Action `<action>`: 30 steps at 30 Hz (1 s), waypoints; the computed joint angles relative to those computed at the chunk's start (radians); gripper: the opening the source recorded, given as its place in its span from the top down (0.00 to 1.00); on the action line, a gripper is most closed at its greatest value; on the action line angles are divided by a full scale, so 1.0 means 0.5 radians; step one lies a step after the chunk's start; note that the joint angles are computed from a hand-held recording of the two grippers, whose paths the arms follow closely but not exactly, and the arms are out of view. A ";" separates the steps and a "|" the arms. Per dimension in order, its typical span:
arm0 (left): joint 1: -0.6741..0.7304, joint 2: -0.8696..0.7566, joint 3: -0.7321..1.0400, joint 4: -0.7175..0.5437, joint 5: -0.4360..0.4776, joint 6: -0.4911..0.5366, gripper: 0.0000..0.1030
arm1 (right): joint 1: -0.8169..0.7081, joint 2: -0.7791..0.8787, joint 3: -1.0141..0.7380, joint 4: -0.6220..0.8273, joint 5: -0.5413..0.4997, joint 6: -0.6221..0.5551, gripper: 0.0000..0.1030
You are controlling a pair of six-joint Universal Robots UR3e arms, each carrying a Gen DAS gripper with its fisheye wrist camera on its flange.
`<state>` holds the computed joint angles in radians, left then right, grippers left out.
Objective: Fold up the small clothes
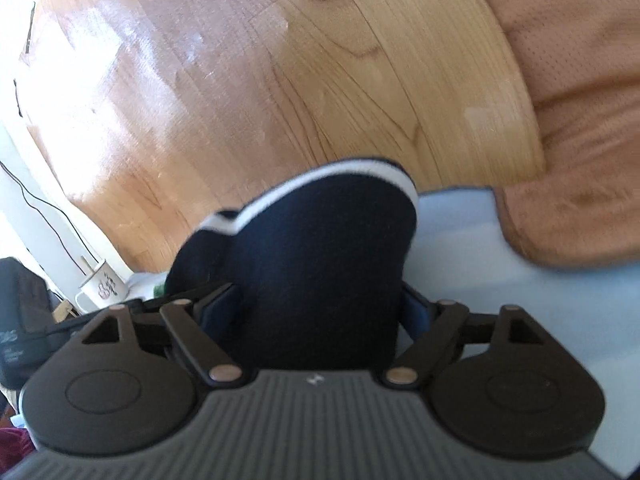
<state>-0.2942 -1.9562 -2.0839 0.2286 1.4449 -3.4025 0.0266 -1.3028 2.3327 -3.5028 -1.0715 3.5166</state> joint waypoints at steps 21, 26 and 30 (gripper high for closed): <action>-0.756 0.711 -0.727 -0.082 1.074 -0.214 0.00 | 1.223 -0.691 0.449 0.102 -1.601 0.380 0.16; -0.875 0.790 -0.739 -0.245 1.192 -0.284 0.01 | 1.353 -0.822 0.524 0.186 -1.730 0.554 0.16; -0.961 0.791 -0.736 -0.267 1.283 -0.298 0.00 | 1.456 -0.866 0.538 0.235 -1.814 0.620 0.16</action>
<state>-0.7749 -1.5608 -2.4522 0.0950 2.0864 -3.5517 0.7546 -1.7360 2.6014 -3.3854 -1.9787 3.8264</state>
